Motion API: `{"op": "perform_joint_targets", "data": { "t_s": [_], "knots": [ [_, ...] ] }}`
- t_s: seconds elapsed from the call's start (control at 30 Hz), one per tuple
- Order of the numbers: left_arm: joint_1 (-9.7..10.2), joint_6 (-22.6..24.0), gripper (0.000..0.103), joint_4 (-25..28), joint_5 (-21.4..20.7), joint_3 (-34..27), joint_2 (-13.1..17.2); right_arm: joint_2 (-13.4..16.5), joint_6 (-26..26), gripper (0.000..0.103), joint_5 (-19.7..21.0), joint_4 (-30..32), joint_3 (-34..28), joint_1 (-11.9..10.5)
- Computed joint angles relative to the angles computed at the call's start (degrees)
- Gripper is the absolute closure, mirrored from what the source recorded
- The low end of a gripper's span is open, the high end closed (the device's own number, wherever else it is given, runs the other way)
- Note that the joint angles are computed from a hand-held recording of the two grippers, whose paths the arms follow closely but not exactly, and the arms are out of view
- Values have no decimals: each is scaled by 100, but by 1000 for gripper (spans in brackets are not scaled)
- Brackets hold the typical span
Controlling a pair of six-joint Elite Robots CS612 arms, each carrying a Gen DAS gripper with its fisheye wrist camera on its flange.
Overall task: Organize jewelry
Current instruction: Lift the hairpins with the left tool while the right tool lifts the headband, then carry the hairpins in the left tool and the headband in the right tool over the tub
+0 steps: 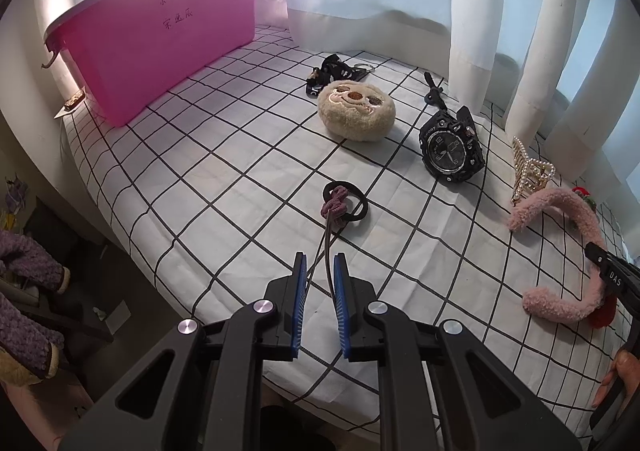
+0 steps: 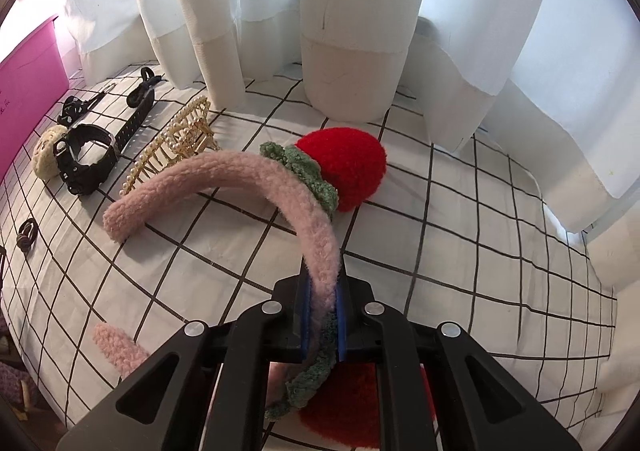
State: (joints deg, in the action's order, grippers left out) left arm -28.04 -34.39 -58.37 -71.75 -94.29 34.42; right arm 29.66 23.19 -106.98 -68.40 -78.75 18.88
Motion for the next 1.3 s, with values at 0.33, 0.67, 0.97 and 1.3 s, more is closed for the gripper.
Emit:
{"op": "perform_joint_targets", "data": {
  "t_s": [0.33, 0.67, 0.97, 1.3],
  "knots": [
    [-9, 26, 89, -50, 3, 54, -142, -108, -11, 94, 216, -288, -227, -19],
    [-4, 175, 89, -90, 142, 92, -441, -325, -207, 94, 886, -858, -190, 38],
    [48, 119, 89, 307, 210, -80, -665, -659, -407, 94, 1355, -1360, 276, 162],
    [451, 169, 89, -30, 261, 89, -925, -1315, -681, 94, 1447, -2419, 1432, 340]
  ]
}}
